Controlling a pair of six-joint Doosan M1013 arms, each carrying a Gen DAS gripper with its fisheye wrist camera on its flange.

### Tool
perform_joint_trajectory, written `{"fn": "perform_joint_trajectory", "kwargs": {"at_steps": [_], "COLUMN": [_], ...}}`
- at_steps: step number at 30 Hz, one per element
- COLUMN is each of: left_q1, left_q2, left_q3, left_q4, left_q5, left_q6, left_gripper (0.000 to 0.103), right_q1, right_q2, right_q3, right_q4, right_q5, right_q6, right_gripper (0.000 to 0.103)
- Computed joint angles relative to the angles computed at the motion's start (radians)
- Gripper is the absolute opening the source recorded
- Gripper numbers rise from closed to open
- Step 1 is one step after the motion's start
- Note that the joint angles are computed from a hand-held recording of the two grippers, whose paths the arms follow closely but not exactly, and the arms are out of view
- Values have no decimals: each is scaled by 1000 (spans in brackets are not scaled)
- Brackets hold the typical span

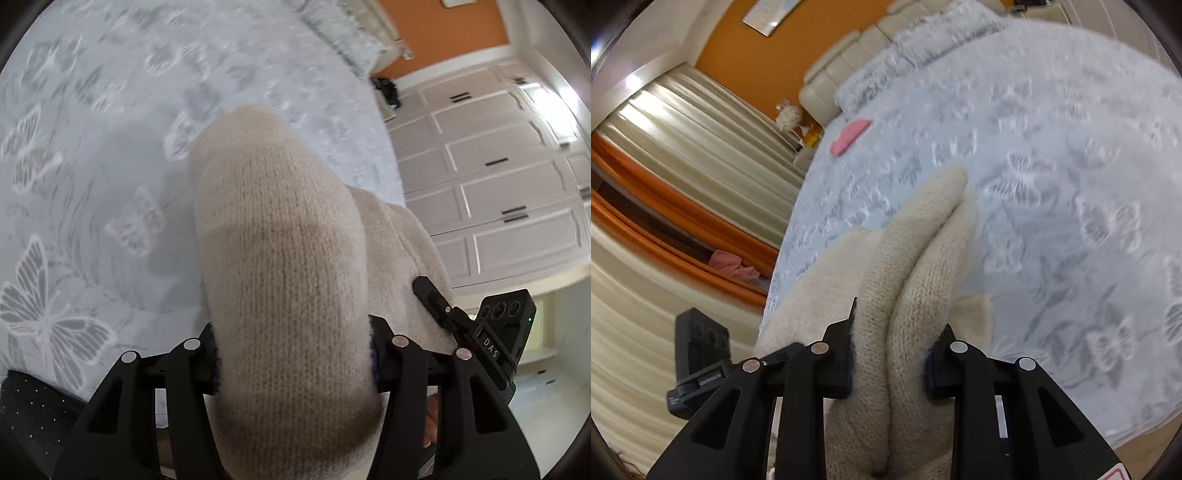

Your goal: Fold small clothes

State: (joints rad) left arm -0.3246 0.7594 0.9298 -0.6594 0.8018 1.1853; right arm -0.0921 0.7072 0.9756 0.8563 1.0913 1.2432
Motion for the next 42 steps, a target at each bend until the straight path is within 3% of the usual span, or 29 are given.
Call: {"fn": "perform_joint_trajectory", "kwargs": {"at_steps": [5, 10, 12, 14, 17, 22, 24, 27, 28, 30, 32, 34, 39, 42], "left_q1": [-9, 2, 5, 4, 0, -7, -1, 10, 16, 23, 29, 33, 50, 63], "left_q2": [7, -37, -56, -60, -48, -35, -31, -26, -18, -11, -16, -29, -94, -159], "left_q3": [10, 197, 271, 301, 300, 297, 303, 308, 299, 278, 259, 236, 203, 205], "left_q4": [102, 153, 116, 94, 96, 112, 42, -41, -84, -106, -124, -124, -156, -148], "left_q5": [4, -122, -184, -199, -166, -148, -145, -144, -126, -78, -61, -63, -94, -149], "left_q6": [-123, -297, -279, -260, -262, -242, -214, -184, -150, -126, -79, -45, 78, 178], "left_gripper": [54, 54, 55, 58, 66, 83, 86, 86, 84, 62, 52, 50, 49, 51], "right_q1": [4, 61, 76, 91, 101, 71, 69, 60, 52, 42, 48, 51, 61, 71], "right_q2": [80, 124, 126, 129, 132, 118, 129, 209, 240, 261, 230, 183, 79, 22], "right_q3": [-49, -88, -100, -107, -77, -20, -36, -123, -142, -142, -125, -97, -93, -98], "right_q4": [1, -40, -23, -88, -316, -327, -331, -247, -169, -56, -69, -56, 2, 80], "right_q5": [89, 107, 114, 111, 86, 70, 88, 253, 309, 336, 283, 222, 98, 37], "right_q6": [37, -17, -81, -120, -24, 77, 101, 175, 234, 264, 232, 157, 24, -80], "right_gripper": [27, 27, 27, 28, 40, 80, 86, 86, 75, 48, 38, 33, 31, 31]}}
